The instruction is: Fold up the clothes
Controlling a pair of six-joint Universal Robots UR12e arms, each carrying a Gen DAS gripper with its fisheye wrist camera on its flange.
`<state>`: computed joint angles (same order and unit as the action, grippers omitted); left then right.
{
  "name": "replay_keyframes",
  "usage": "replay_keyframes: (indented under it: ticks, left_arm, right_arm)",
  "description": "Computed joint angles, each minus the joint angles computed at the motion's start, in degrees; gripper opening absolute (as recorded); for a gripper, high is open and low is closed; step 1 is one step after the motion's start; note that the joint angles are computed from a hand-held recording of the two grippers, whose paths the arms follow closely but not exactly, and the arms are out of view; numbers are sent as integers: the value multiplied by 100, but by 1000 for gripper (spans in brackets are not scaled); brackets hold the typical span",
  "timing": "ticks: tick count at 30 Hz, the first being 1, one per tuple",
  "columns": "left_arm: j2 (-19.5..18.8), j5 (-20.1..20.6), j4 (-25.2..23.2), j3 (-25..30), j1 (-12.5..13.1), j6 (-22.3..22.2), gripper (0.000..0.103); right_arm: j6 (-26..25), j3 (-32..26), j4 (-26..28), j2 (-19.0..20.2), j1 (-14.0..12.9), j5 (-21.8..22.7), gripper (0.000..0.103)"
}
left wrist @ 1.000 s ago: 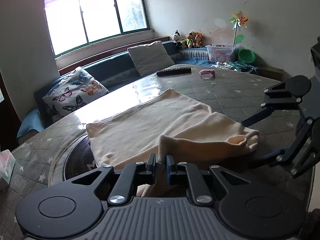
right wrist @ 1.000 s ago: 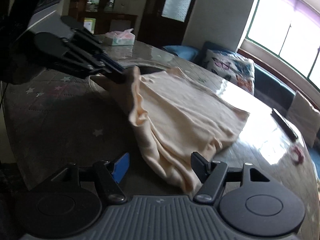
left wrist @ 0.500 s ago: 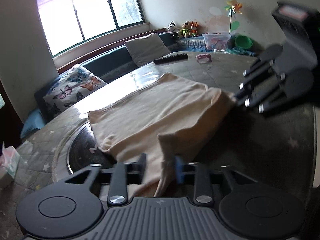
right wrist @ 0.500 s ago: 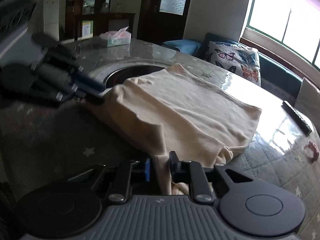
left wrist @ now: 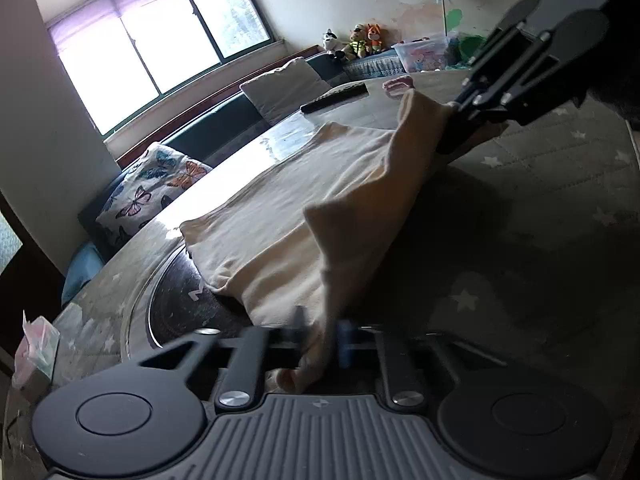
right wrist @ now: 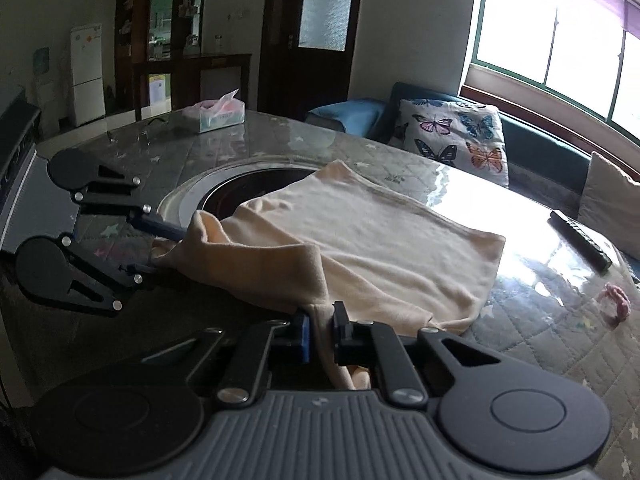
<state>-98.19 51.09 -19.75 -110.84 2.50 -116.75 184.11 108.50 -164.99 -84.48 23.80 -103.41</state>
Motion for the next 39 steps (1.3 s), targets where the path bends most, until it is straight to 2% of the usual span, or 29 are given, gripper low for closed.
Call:
replay_keyframes:
  ticks: [3,7,13,17,20,24,28,34,39]
  left_arm:
    - [82,-137,5,-35,72,-138,6]
    - [334,-400,-173,-147,214,-2,5]
    - [977,-984,-579,-500,605,262,5]
    - [1366,-1331,-889,-653,824,81,5]
    - [1452,-1417,-946,-676,860,31,5]
    - [1236,-1285,-610,-498,706,-421,5]
    - [819,-1016,-315,-132,451,-852,5]
    - [98,-250,-670,612,-4,-1358,5]
    - [-383,312,-1056,1049,-241,-1666,6]
  right_arm:
    - [49,36,-47,-23,26,-42,8]
    - [94,118,-109,-130,94,-83,8]
    - [56,329,-166,-501,284,-28,8]
    - [127,453,-125,-789,470,46,8]
    - [186,469,-28,-927,561,67,8]
    - [58,392,-31,-907,507,-5,8]
    - [-52,192,19,-736,283,16,8]
    - [3,-166,419,-335,-191,380,8]
    - [201,-355,657,39,-478,614,9]
